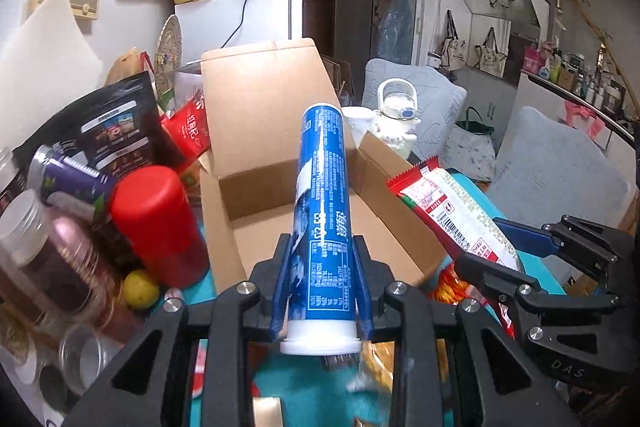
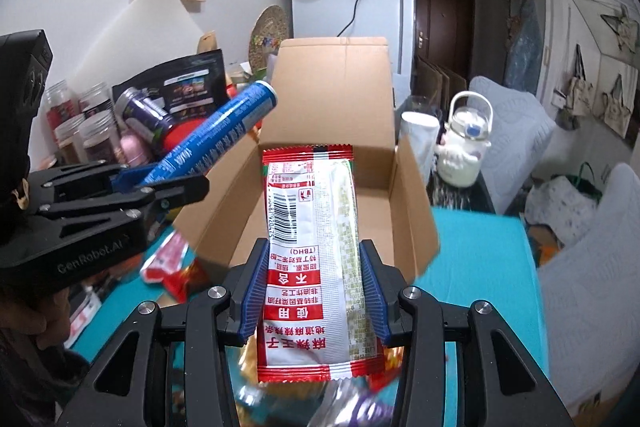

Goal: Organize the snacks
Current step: 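Lift the tube and bar and carry both over the open cardboard box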

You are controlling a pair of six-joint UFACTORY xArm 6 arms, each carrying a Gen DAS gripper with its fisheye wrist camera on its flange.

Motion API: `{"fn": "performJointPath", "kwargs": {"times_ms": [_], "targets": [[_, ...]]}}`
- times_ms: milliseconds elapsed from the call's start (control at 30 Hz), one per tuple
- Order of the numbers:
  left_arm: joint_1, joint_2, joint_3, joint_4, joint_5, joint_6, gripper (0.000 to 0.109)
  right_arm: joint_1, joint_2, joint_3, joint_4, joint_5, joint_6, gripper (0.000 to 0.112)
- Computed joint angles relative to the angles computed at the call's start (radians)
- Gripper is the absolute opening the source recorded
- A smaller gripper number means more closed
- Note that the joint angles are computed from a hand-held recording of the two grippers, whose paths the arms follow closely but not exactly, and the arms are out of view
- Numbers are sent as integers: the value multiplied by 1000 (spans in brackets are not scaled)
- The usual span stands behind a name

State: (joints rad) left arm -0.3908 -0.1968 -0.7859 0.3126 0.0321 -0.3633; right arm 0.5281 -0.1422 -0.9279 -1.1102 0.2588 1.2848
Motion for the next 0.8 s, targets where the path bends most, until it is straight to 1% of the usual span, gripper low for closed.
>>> {"fn": "performJointPath", "kwargs": {"times_ms": [100, 200, 367, 433, 567, 633, 667, 700, 733, 800], "targets": [[12, 72, -69, 38, -4, -41, 28, -34, 53, -53, 10, -37, -27, 43], [26, 142, -140, 86, 0, -90, 28, -57, 106, -106, 23, -54, -59, 44], [38, 254, -256, 89, 43, -102, 28, -88, 200, -186, 147, -84, -187, 44], [36, 293, -295, 22, 67, -48, 28, -97, 232, -210, 196, -99, -240, 44], [32, 364, -364, -92, 123, 51, 28, -102, 308, -263, 376, -105, -411, 44], [29, 398, -399, -156, 164, 103, 28, -101, 339, -279, 495, -109, -515, 44], [26, 420, -422, -216, 187, 150, 28, -99, 354, -283, 585, -118, -589, 44], [26, 431, -432, -233, 199, 163, 28, -97, 368, -288, 652, -121, -643, 44], [27, 449, -450, -229, 215, 160, 28, -96, 377, -293, 678, -118, -664, 44], [29, 473, -476, -202, 242, 134, 28, -96, 397, -310, 680, -103, -671, 44]]}}
